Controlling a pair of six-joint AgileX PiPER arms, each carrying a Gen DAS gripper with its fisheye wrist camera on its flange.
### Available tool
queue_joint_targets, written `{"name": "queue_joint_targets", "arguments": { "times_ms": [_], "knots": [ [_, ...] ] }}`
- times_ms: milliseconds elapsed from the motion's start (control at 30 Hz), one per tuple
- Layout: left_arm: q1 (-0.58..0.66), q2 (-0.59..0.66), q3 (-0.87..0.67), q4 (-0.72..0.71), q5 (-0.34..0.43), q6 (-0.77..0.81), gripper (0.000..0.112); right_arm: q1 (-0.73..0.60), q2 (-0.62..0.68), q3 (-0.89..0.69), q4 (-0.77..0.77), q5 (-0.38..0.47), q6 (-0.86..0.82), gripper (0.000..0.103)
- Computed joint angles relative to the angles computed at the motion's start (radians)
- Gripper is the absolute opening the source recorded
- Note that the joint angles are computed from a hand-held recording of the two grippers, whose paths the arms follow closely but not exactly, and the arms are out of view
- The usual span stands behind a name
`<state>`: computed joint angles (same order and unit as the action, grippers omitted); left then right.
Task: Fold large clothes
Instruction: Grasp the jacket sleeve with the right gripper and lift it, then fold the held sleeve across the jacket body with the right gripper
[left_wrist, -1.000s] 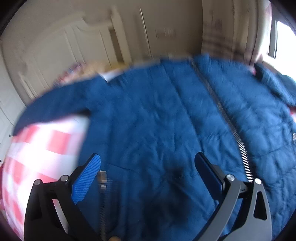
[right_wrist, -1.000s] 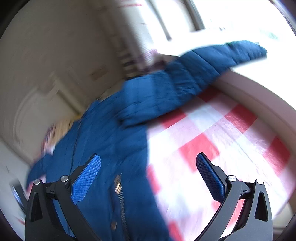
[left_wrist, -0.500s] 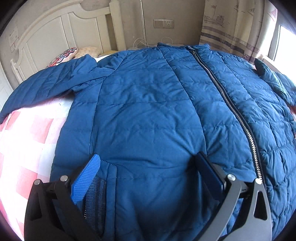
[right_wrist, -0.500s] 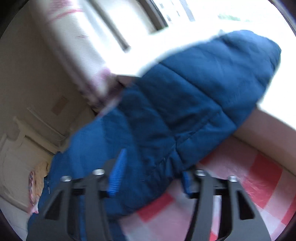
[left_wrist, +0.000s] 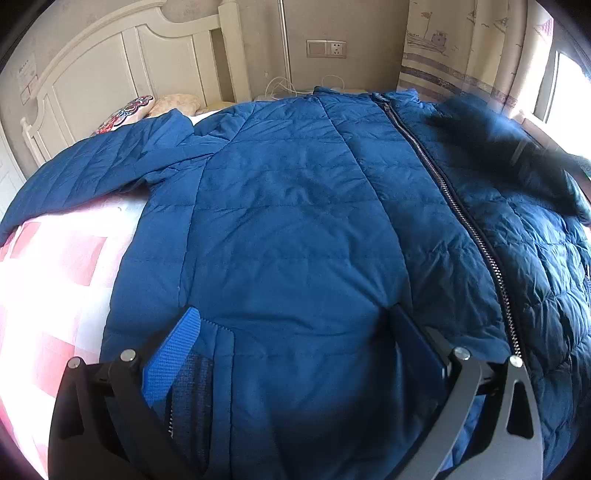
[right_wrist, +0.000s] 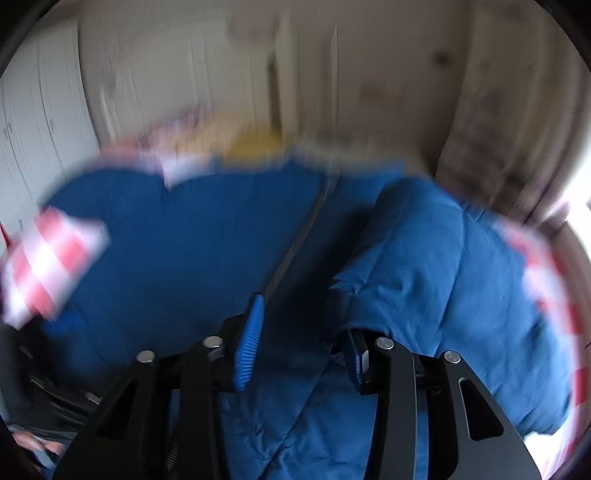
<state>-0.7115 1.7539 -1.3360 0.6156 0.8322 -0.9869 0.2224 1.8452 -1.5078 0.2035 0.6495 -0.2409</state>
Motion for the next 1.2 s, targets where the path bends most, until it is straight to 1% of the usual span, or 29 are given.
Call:
{"name": "queue_joint_targets", "arguments": {
  "times_ms": [33, 67, 100, 133, 167, 200, 267, 333, 367, 400, 433, 467, 533, 567, 600, 633, 700, 733, 767, 833, 867, 933, 967, 1000, 1033, 1100, 1133, 1167, 1200],
  "knots": [
    [0.001, -0.001, 0.000, -0.001, -0.001, 0.002, 0.101, 0.000, 0.040, -0.007, -0.009, 0.023, 0.017, 0.054],
    [0.001, -0.001, 0.001, 0.000, -0.002, 0.000, 0.101, -0.011, 0.040, 0.005, 0.023, 0.005, -0.006, 0.055],
    [0.001, -0.002, 0.002, 0.000, -0.002, 0.000, 0.101, -0.031, 0.026, 0.024, 0.094, 0.011, -0.069, 0.066],
    [0.000, -0.003, 0.003, 0.000, -0.002, -0.001, 0.101, -0.059, 0.018, 0.021, 0.171, 0.056, -0.130, 0.078],
    [0.002, -0.003, 0.002, -0.001, -0.003, 0.001, 0.101, -0.087, -0.005, 0.026, 0.216, 0.093, -0.152, 0.082],
    [0.001, -0.003, 0.003, 0.000, -0.003, -0.001, 0.101, -0.109, -0.035, 0.043, 0.240, 0.106, -0.158, 0.086],
    [0.001, -0.003, 0.004, 0.002, -0.003, -0.001, 0.101, -0.156, -0.171, 0.153, 0.308, 0.117, -0.181, 0.086],
    [0.000, -0.003, 0.003, 0.001, -0.003, -0.002, 0.101, -0.267, -0.303, 0.272, 0.431, 0.102, -0.263, 0.086],
    [0.000, -0.003, 0.003, 0.001, -0.003, -0.002, 0.101, -0.337, -0.359, 0.332, 0.482, 0.090, -0.283, 0.086],
    [0.000, -0.003, 0.003, 0.002, -0.001, -0.002, 0.101, -0.403, -0.399, 0.379, 0.520, 0.099, -0.290, 0.086],
    [0.000, -0.003, 0.003, 0.002, -0.001, -0.002, 0.101, -0.486, -0.403, 0.398, 0.564, 0.122, -0.289, 0.086],
    [0.000, -0.003, 0.003, 0.002, -0.002, -0.001, 0.101, -0.572, -0.373, 0.396, 0.610, 0.160, -0.278, 0.086],
    [0.000, -0.003, 0.003, 0.002, -0.002, -0.002, 0.101, -0.674, -0.264, 0.340, 0.649, 0.232, -0.236, 0.085],
    [0.000, -0.003, 0.003, 0.002, -0.001, -0.002, 0.101, -0.706, -0.218, 0.326, 0.672, 0.251, -0.228, 0.084],
    [0.000, -0.003, 0.003, 0.002, -0.002, -0.003, 0.101, -0.749, -0.199, 0.332, 0.710, 0.275, -0.259, 0.083],
    [0.000, -0.003, 0.003, 0.002, -0.002, -0.003, 0.101, -0.763, -0.173, 0.314, 0.728, 0.277, -0.261, 0.083],
    [-0.001, -0.003, 0.003, 0.002, -0.002, -0.003, 0.101, -0.764, -0.114, 0.268, 0.748, 0.249, -0.233, 0.083],
    [-0.001, -0.003, 0.003, 0.002, -0.002, -0.003, 0.101, -0.757, -0.080, 0.235, 0.746, 0.226, -0.200, 0.081],
    [-0.001, -0.003, 0.003, 0.002, -0.001, -0.003, 0.101, -0.739, -0.058, 0.216, 0.735, 0.200, -0.165, 0.077],
    [-0.001, -0.003, 0.003, 0.003, -0.001, -0.005, 0.101, -0.724, -0.034, 0.184, 0.773, 0.181, -0.152, 0.044],
    [-0.001, -0.003, 0.003, 0.002, -0.001, -0.004, 0.101, -0.693, -0.062, 0.177, 0.749, 0.130, -0.140, 0.040],
    [-0.001, -0.002, 0.001, 0.002, 0.000, -0.003, 0.101, -0.601, -0.133, 0.187, 0.691, -0.004, -0.155, 0.029],
    [-0.002, 0.000, -0.002, 0.003, 0.002, -0.003, 0.101, -0.548, -0.163, 0.172, 0.661, -0.042, -0.155, 0.026],
    [-0.003, 0.002, -0.004, 0.004, 0.005, -0.003, 0.101, -0.508, -0.191, 0.171, 0.666, -0.064, -0.190, 0.025],
    [-0.004, 0.002, -0.005, 0.004, 0.006, -0.004, 0.101, -0.457, -0.203, 0.142, 0.634, -0.079, -0.186, 0.025],
    [-0.005, 0.001, -0.004, 0.004, 0.006, -0.005, 0.101, -0.315, -0.209, 0.054, 0.487, -0.115, -0.119, 0.025],
    [-0.005, 0.000, -0.002, 0.005, 0.004, -0.007, 0.101, -0.253, -0.195, 0.006, 0.431, -0.114, -0.095, 0.025],
    [-0.005, 0.001, -0.003, 0.005, 0.004, -0.007, 0.101, -0.192, -0.162, -0.070, 0.413, -0.073, -0.108, 0.026],
    [-0.004, 0.000, -0.003, 0.004, 0.002, -0.007, 0.101, -0.152, -0.119, -0.147, 0.428, -0.013, -0.144, 0.031]
  ]
}}
